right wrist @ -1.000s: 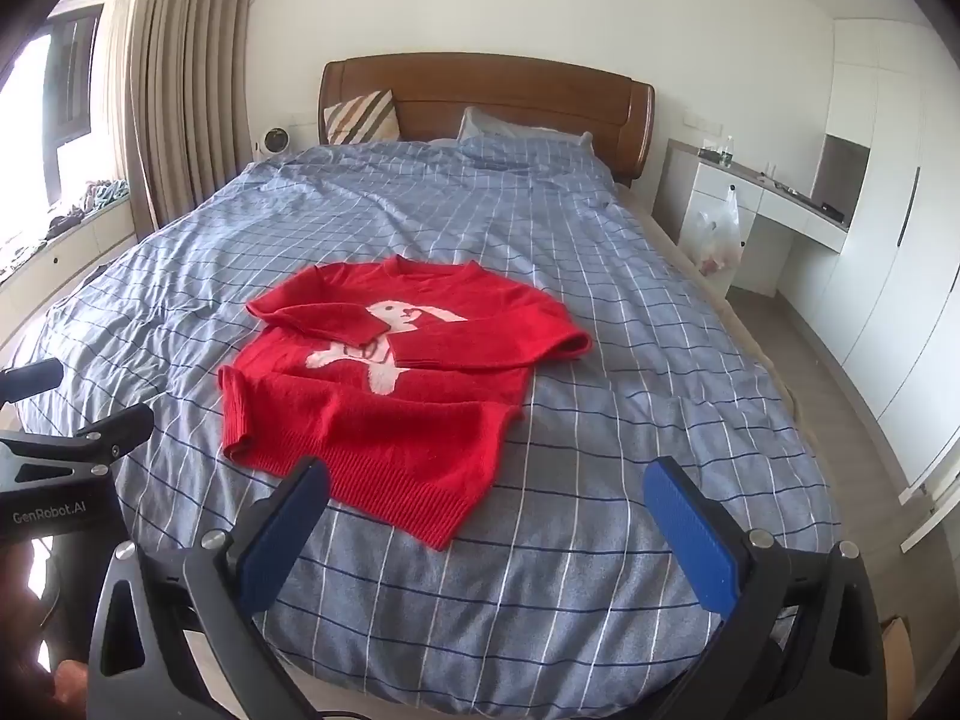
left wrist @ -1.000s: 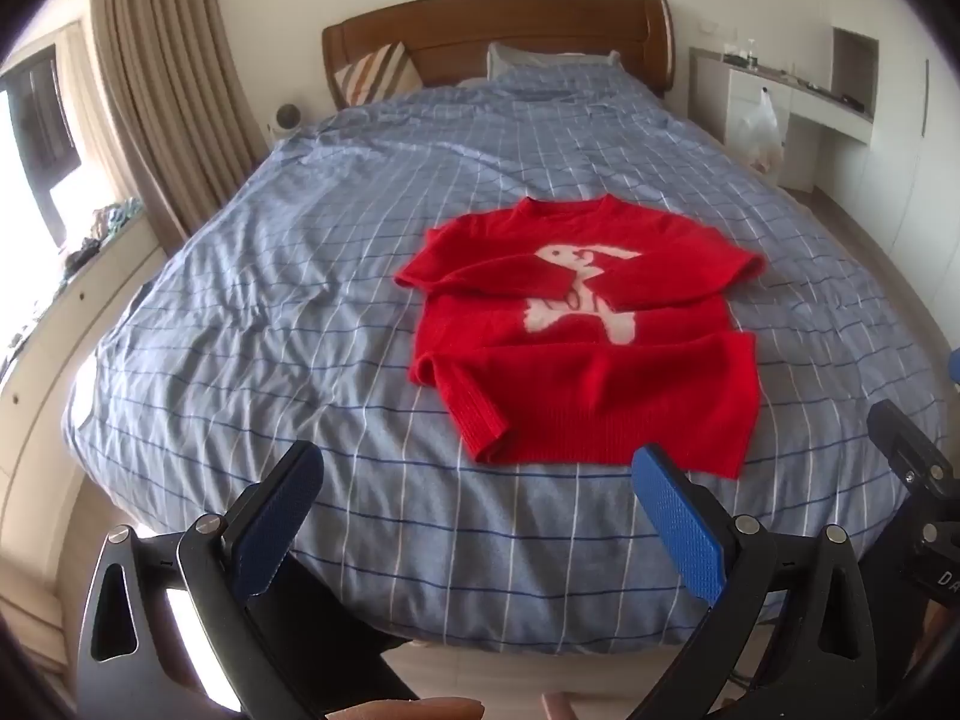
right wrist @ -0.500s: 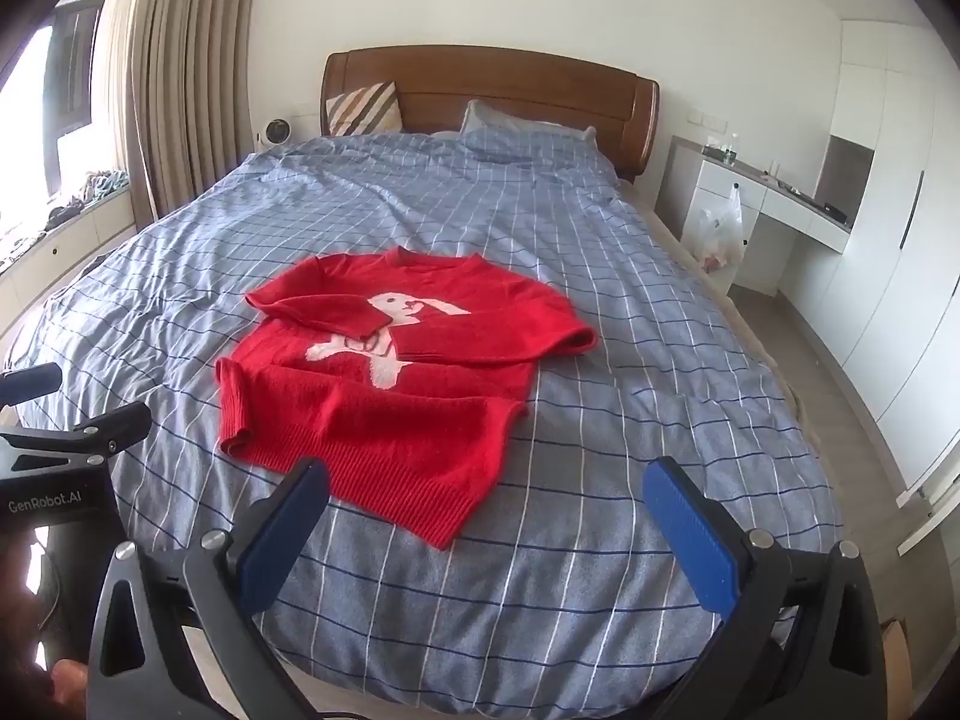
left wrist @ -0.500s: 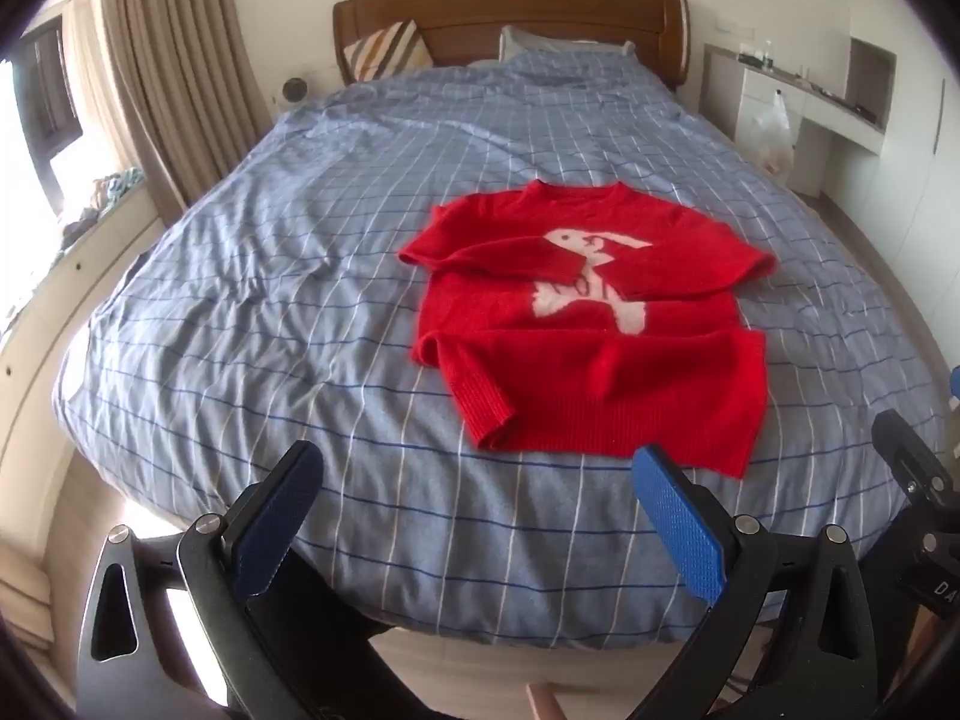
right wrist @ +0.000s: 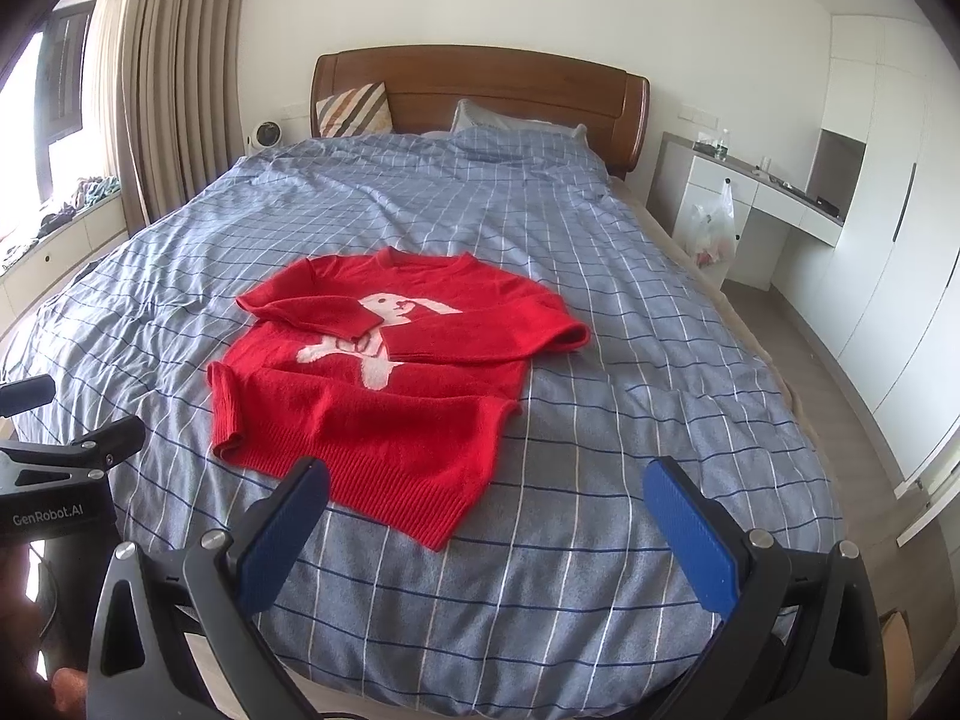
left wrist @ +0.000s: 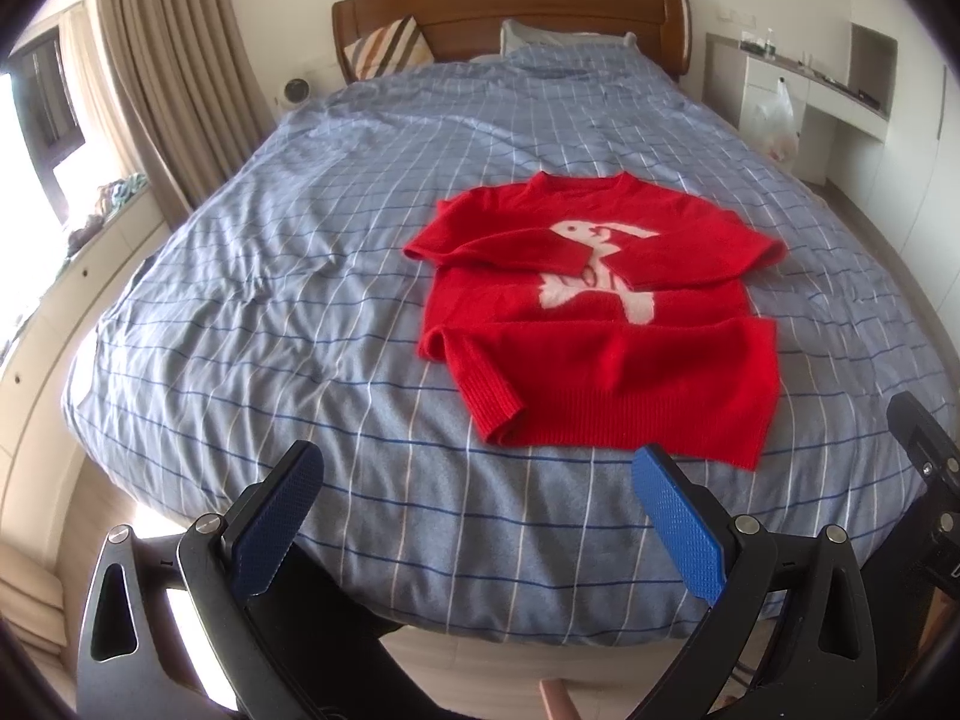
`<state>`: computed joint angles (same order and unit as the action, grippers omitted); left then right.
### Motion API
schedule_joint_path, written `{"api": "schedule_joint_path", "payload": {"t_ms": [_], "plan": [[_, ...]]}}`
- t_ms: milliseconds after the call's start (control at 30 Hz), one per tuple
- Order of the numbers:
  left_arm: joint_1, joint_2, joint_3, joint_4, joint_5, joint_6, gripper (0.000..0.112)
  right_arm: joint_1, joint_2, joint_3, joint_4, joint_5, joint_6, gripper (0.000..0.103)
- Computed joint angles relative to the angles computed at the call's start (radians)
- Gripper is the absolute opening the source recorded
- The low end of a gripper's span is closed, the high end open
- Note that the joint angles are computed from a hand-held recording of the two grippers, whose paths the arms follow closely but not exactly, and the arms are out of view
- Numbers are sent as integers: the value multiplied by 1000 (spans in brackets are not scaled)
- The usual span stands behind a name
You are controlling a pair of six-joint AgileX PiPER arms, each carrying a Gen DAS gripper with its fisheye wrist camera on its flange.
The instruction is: Fold small clothes
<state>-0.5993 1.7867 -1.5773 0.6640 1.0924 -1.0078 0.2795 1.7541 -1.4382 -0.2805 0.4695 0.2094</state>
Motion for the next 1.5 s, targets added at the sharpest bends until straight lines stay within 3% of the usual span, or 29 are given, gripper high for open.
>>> {"api": "schedule_joint_path", "payload": {"t_ms": [500,767,1000,1500], "plan": [[3,-3,9,-7,-10,-2,103,-4,6,-3,5,8,3,103],[6,-29,40,-3,-49,-22,103,23,11,-14,-177,54,177,103],[24,-33,44,-45,-101,18,103,7,33,-46,-225,89,209,103],[19,-20,43,-26,-77,12,103,7,48,-58,-261,125,237,103]]}}
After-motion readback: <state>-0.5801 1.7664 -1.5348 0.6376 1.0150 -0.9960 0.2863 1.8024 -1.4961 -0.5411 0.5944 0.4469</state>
